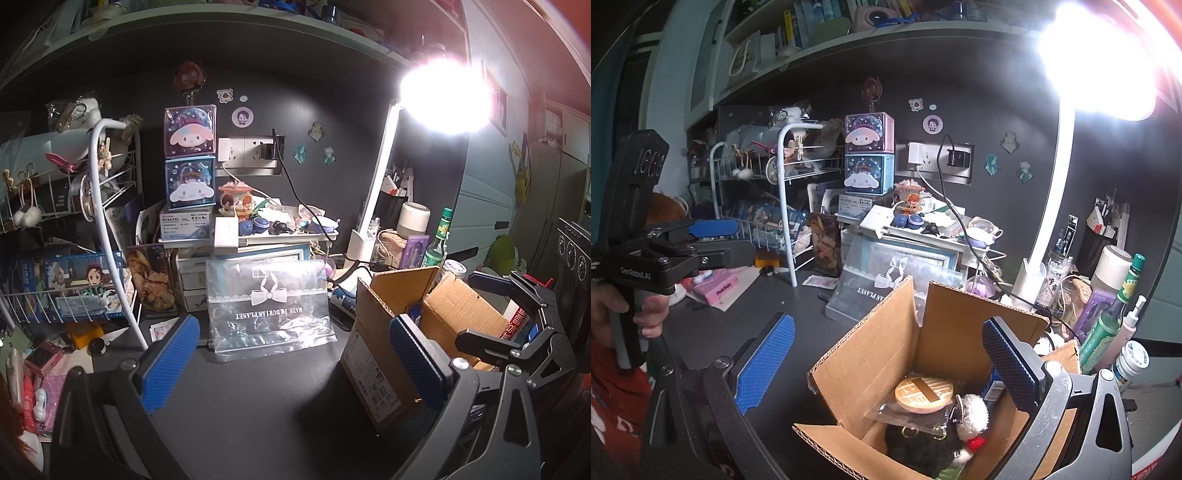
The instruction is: Organize objects
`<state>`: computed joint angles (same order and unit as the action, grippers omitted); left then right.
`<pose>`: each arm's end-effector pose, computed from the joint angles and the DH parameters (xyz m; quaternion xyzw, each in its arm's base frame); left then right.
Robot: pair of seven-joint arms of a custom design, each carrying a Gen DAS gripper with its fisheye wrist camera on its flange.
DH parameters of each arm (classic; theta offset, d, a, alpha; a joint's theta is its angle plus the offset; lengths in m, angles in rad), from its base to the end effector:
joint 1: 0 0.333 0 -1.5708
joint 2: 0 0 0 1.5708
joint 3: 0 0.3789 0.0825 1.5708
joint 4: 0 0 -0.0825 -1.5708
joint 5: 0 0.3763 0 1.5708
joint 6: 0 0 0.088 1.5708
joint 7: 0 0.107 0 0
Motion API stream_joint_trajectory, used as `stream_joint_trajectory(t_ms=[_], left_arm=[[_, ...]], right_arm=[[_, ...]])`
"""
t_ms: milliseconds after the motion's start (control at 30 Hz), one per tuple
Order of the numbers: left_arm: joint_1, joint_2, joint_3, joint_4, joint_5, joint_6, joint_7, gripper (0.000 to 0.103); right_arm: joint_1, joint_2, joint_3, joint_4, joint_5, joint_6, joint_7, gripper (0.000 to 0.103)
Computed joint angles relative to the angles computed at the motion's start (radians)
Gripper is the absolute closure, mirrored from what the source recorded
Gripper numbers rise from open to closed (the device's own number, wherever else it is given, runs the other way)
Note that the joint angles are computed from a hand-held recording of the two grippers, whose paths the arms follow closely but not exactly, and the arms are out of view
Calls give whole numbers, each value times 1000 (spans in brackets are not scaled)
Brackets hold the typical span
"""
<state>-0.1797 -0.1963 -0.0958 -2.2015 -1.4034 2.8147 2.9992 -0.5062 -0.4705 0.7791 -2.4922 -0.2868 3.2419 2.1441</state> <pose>0.4973 -0.0944 0.5905 -0.4303 0.7360 -0.4783 0.2107 0.4080 0.2061 0.5852 -0.6423 0.5567 -0.3687 0.3764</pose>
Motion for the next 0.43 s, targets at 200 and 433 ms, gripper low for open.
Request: stream_joint_trajectory(t_ms=[200,433], left_arm=[[-1,5,-4,2,9,5,-7,1],[-4,14,-6,11,-2,-1,16,1]], right_arm=[[2,-1,0,1,0,-6,3,1],[-4,3,5,5,-2,0,10,1]])
